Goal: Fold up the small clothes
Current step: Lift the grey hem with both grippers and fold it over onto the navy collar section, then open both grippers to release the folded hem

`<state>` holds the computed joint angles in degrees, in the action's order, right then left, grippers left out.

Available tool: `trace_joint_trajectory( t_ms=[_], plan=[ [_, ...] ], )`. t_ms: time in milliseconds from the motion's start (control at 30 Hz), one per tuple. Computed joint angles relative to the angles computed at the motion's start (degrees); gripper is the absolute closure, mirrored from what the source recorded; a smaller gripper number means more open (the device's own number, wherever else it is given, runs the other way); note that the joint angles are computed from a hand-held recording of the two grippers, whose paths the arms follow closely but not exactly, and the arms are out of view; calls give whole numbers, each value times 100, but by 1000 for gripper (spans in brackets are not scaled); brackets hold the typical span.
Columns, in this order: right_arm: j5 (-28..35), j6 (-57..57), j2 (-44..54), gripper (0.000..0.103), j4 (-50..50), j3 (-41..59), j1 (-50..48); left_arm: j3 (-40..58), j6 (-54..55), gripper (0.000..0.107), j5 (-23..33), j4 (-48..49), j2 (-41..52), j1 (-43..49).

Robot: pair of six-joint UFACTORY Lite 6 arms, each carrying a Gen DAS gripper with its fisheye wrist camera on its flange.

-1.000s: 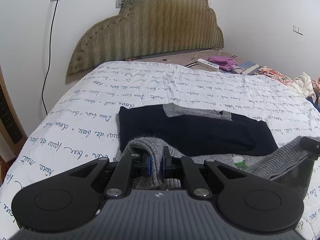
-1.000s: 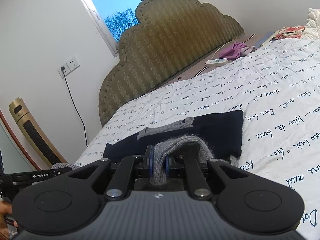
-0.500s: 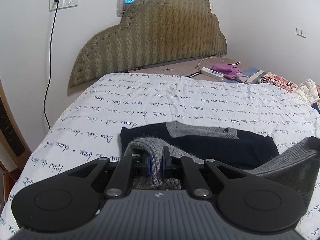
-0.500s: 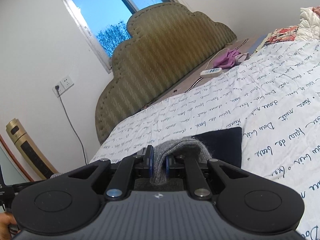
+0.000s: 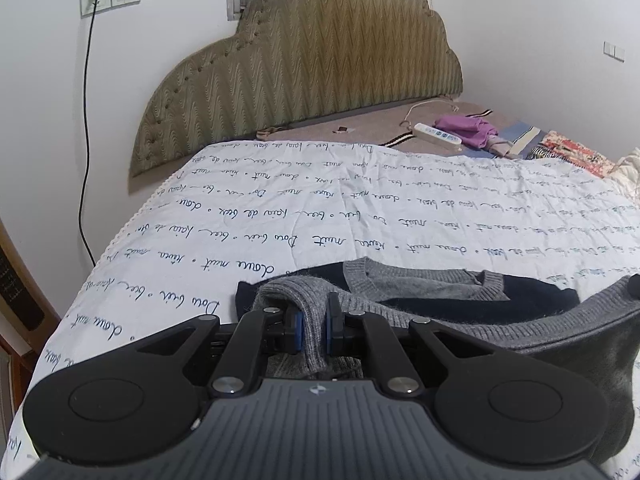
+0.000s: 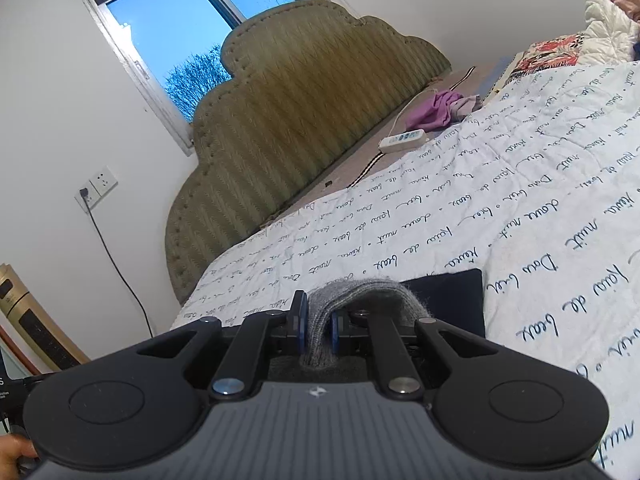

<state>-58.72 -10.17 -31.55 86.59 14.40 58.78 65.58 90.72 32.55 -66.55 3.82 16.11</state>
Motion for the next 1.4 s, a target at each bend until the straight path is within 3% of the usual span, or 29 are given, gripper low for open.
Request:
trace_joint_trajectory(
  t_ms=[200, 333, 500, 667, 767, 833, 933, 1033, 1067, 1100, 1300, 1400],
  plan=[
    [1029, 466, 475, 92, -1187, 144, -1418, 547, -336, 96, -711, 214, 801, -573],
    [1623, 1406, 974, 92, -2346, 224, -2321, 899, -671, 96, -960, 486, 1308, -798],
    [1856, 2848, 1731, 91, -3747, 296, -3076, 1349, -1210, 96, -1208, 987, 1935, -1031],
    [1922, 3570, 2242, 92, -4635, 433, -3567, 1875, -2019, 94, -1306, 1778, 2556, -1193],
    [1943, 3913, 2528, 91, -5103, 546, -3817, 2222, -2491, 85, -1284, 2201, 2878, -1255],
    [1981, 4105, 2712, 91, -5398, 644, -3978, 2507, -2790, 84, -1215, 2489, 3092, -1302],
    [2081, 4465, 2955, 89, -5873, 800, -4243, 3067, -3274, 73, -917, 2830, 3430, -1305],
    [2208, 4861, 3189, 88, -6371, 985, -4538, 3892, -3891, 54, -323, 3077, 3889, -1206],
    [2257, 5030, 3272, 88, -6577, 1053, -4650, 4157, -4023, 43, -136, 3054, 4036, -1146],
    [2292, 5164, 3344, 83, -6746, 1109, -4748, 4381, -4163, 36, -23, 3056, 4159, -1091],
    [2350, 5345, 3529, 67, -7012, 1276, -5053, 5751, -5112, 34, 541, 3417, 4895, -809],
    [2278, 5104, 3431, 59, -6832, 1263, -5122, 5863, -5284, 34, 469, 3540, 4923, -709]
  ],
)
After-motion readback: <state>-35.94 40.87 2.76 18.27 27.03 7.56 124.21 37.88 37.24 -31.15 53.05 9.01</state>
